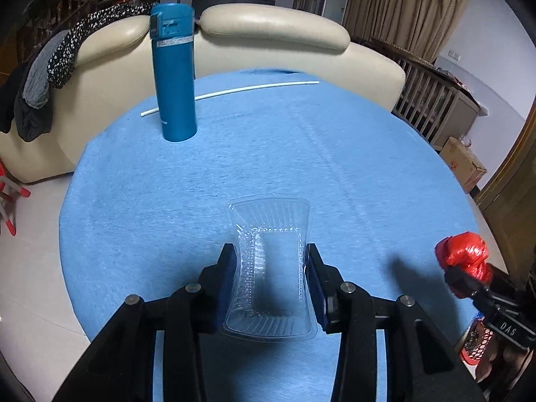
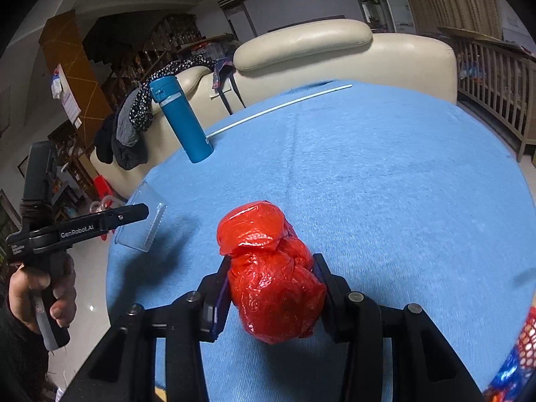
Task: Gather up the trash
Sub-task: 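Grasp the clear plastic tray with the left gripper and lift it, then carry the red bundle to the red basket while the left gripper carries the clear tray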
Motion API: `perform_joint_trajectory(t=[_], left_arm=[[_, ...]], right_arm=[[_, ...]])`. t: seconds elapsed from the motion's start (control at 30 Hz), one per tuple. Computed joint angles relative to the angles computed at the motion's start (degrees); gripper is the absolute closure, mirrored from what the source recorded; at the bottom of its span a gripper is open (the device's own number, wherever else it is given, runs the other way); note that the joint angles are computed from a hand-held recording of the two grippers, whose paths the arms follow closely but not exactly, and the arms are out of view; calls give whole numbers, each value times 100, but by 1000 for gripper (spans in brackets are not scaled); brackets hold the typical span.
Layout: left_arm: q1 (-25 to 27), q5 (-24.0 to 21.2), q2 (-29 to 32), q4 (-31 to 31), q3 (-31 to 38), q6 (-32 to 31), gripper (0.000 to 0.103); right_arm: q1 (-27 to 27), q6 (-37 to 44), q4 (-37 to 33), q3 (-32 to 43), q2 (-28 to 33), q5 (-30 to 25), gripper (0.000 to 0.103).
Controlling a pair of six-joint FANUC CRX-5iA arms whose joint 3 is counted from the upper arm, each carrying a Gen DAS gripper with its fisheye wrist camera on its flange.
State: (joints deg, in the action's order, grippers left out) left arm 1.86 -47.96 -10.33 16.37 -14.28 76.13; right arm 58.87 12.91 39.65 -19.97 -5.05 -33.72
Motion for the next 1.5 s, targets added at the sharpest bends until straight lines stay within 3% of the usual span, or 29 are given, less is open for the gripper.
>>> perform_joint_trajectory(t=[0.2,0.33,1.17,1.5], left_arm=[[-425,-162,-20,-615,182,801,60],[-674,-238,-51,-853,267,1016,60],[-1693,-332,-36,-1604,772,1507,60],[-2207,-362,150,-1795,1060,1614,60]], right_arm=[[175,-697,485,-435,-377,-106,56],[254,-1068,729,-670,-615,-242,56],[447,-2362,1431,-1596,-1658,-845,56],[803,-2784,1531,-2045,-2349,-1659,56]])
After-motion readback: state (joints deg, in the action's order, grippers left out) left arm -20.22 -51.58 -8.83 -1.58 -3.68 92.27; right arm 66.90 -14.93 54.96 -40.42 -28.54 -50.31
